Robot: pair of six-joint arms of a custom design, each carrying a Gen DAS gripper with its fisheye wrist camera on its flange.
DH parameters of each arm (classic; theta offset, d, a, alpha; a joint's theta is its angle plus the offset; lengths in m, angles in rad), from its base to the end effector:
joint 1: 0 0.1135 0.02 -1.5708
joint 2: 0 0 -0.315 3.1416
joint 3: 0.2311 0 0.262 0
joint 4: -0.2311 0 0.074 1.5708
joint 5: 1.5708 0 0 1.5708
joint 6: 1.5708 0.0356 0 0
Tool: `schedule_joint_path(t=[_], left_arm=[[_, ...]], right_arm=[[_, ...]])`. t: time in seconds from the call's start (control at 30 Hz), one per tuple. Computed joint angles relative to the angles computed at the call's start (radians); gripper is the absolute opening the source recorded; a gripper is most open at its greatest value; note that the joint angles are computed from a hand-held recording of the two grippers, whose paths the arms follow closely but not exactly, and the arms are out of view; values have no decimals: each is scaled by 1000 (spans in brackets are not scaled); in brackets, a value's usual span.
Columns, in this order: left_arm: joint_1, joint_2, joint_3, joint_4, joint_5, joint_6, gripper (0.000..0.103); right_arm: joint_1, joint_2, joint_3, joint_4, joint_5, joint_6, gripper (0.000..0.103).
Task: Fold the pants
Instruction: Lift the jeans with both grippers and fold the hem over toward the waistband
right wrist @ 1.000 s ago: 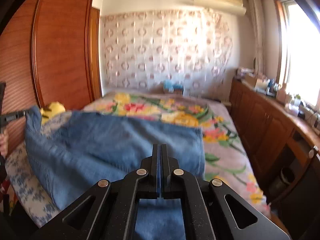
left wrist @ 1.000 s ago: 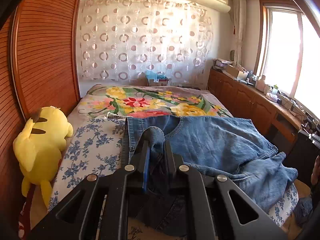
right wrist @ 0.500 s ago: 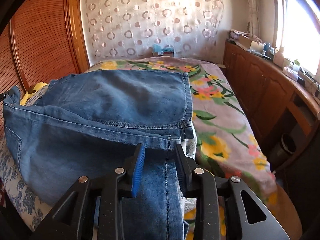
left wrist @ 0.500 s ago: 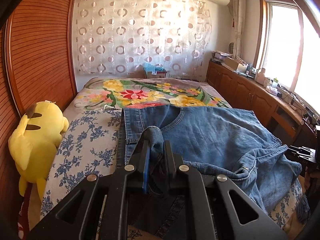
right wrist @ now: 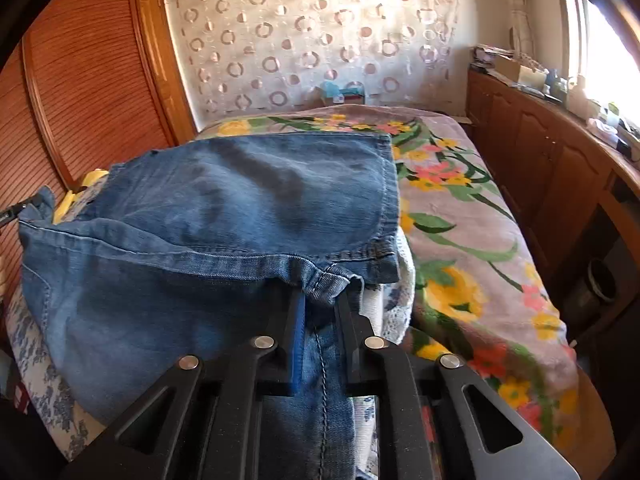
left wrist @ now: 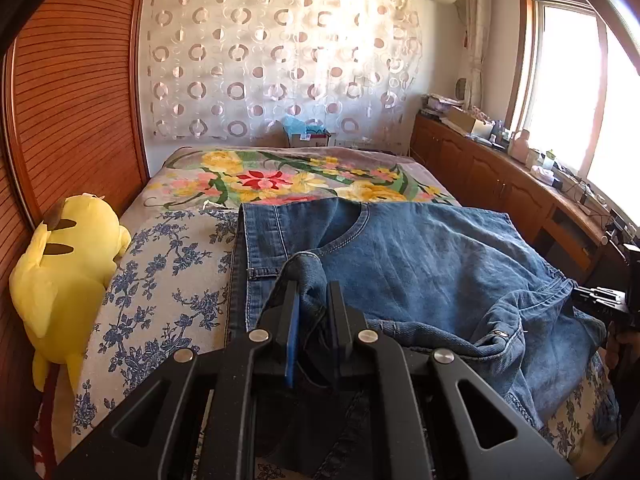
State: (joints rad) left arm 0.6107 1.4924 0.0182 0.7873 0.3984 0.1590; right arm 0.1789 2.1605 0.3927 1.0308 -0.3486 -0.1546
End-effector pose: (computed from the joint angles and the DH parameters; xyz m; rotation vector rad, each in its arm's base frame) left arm 0.1408 0.0817 0.1117 -0.2859 2.1764 -0.0207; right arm 0.2770 0.0624 0.0412 -0.5541 2.2202 0.4140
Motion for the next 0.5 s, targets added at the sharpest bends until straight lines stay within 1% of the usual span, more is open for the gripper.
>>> schedule_joint_path(t=[0.1, 0.17, 0.2, 0.27, 0.33, 0.4, 0.5], left_arm=[[0, -13, -4, 4, 6, -11, 13], [4, -68, -2, -31, 18, -24, 13], [14, -103, 5, -66, 31, -24, 13], [19, -195, 29, -148, 40, -38, 13], [12, -257, 71, -217, 29, -50, 13], [3, -262, 113, -236, 11, -57, 13], [-4, -233, 176, -249, -5, -64, 13]], right_arm=[[-32, -35, -40, 43, -39, -9, 10], [-67, -97, -90, 78, -73, -7, 10], [-81, -131, -106, 83, -88, -7, 10], [-99, -226, -134, 75, -89, -13, 10], [-108, -311, -139, 46, -81, -19, 10], [-119, -379, -123, 5, -73, -17, 10], [-131, -422, -73, -45, -54, -13, 10]])
